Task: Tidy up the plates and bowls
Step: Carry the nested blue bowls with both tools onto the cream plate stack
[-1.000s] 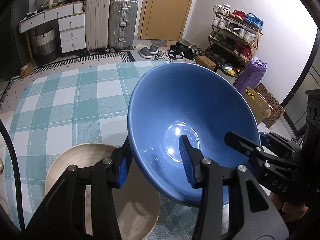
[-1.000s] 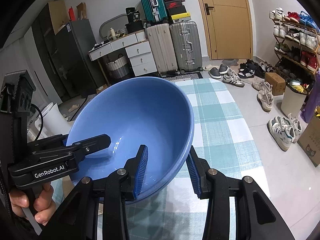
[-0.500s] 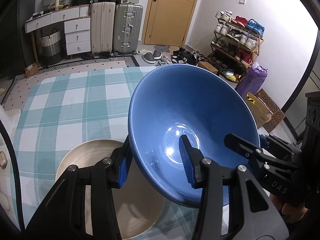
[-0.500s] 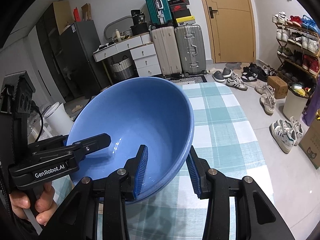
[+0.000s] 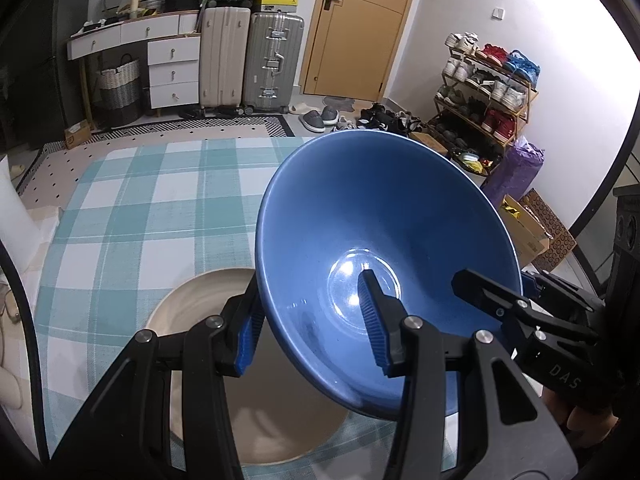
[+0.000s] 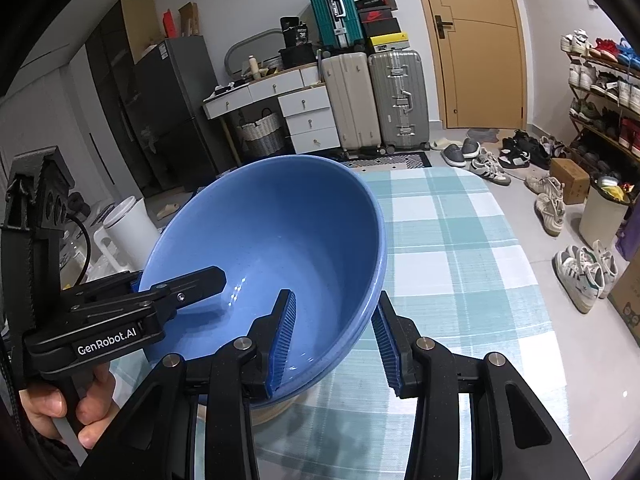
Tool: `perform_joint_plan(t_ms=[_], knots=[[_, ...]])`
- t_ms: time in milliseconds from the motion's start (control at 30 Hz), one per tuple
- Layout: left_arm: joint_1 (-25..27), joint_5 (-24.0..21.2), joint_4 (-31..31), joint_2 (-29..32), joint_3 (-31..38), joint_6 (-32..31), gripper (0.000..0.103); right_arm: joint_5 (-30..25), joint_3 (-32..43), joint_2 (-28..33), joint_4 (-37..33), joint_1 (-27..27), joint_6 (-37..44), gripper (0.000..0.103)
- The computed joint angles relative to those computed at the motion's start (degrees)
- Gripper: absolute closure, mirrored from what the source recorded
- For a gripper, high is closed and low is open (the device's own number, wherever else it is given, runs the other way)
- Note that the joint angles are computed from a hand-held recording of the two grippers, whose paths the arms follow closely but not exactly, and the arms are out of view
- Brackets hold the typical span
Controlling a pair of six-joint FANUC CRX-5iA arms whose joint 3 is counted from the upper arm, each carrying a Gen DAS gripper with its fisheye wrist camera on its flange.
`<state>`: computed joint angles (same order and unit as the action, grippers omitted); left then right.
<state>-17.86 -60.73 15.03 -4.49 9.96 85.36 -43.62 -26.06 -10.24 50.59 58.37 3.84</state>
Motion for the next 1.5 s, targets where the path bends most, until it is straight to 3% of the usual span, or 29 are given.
perform_joint_plan(t_ms=[633,1500], knots=[[4.8,0.4,-1.7,-3.6,-3.3,-0.5,0.061,3.4,4.7,5.2,-3.9,-0.1,5.4,0.062],[10.2,0.8,-3.4,-2.1,-6.7,-1.0,0.061,6.5,12.4,14.2,-14.7,-1.4,15.6,0.062]])
